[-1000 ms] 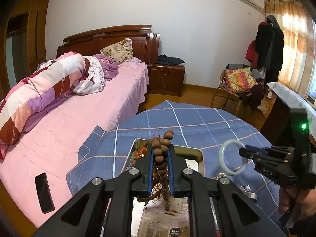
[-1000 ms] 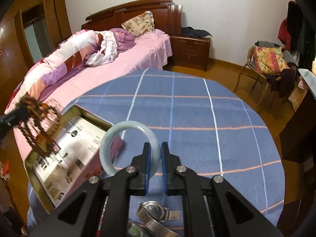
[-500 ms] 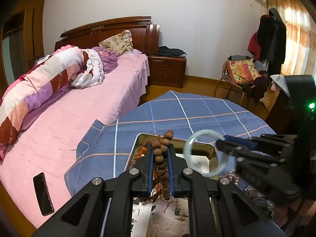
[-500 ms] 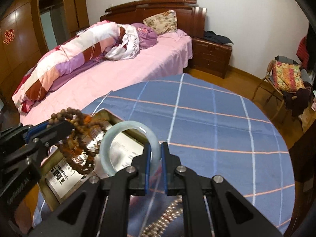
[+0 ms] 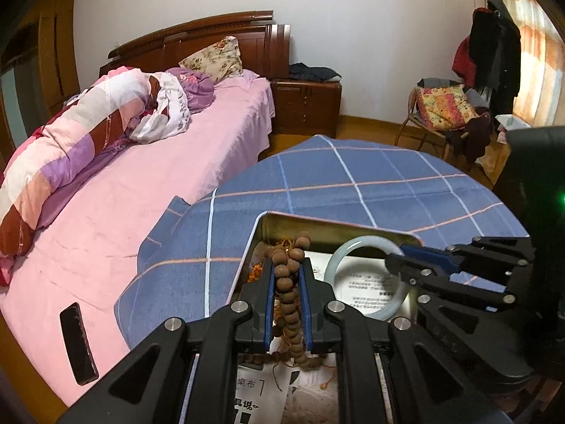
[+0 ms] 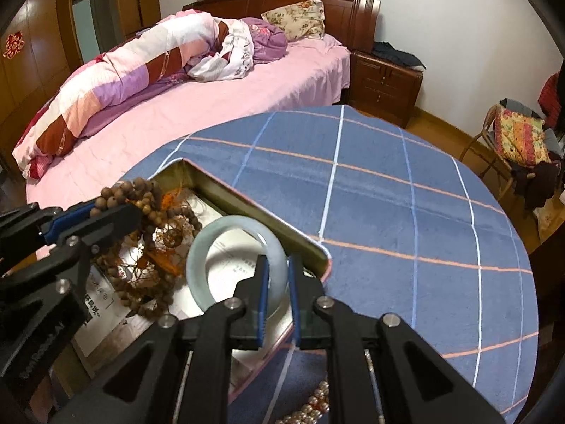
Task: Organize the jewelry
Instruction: 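Release the beads into the tin with the left gripper while the right gripper drops the bangle in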
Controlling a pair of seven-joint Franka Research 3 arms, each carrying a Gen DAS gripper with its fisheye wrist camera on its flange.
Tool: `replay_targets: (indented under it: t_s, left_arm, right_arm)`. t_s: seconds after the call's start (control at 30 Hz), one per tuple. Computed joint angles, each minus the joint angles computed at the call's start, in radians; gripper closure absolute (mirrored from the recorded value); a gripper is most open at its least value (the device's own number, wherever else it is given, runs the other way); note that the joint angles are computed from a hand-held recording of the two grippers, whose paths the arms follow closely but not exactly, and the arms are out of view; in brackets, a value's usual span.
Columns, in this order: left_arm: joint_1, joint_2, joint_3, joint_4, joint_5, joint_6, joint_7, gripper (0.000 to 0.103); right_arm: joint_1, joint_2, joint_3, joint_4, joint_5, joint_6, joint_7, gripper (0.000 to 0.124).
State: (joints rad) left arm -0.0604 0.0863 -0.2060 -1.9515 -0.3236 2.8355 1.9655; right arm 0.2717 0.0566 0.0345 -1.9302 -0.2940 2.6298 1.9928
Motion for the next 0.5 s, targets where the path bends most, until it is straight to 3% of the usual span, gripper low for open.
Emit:
replay_targets:
  t_s: [0.27,0.4,0.43,0.5]
  left_arm:
    - [-0.007,-0.004,0.007,-0.010,0.075,-0.007,-0.043,0.085]
    - [-0.014,-0.017,0.014,-0.033,0.121,0.029,-0.088,0.048]
    - [-0.015,-0.022,0.016,-0.041,0.132,0.045,-0.098,0.043]
    - [-0.013,-0.024,0.016,-0.043,0.129,0.048,-0.095,0.043]
  right_arm:
    - [-0.001,-0.007,-0.002,-0.007,-0.015,0.018,0.026,0.109]
    - [-0.004,-0.013,-0.001,-0.013,-0.016,0.025,0.031,0.108]
    - [-0.005,-0.016,-0.001,-0.017,-0.014,0.030,0.030,0.105]
    - [-0.008,-0.023,0.001,-0.028,-0.008,0.046,0.027,0.102]
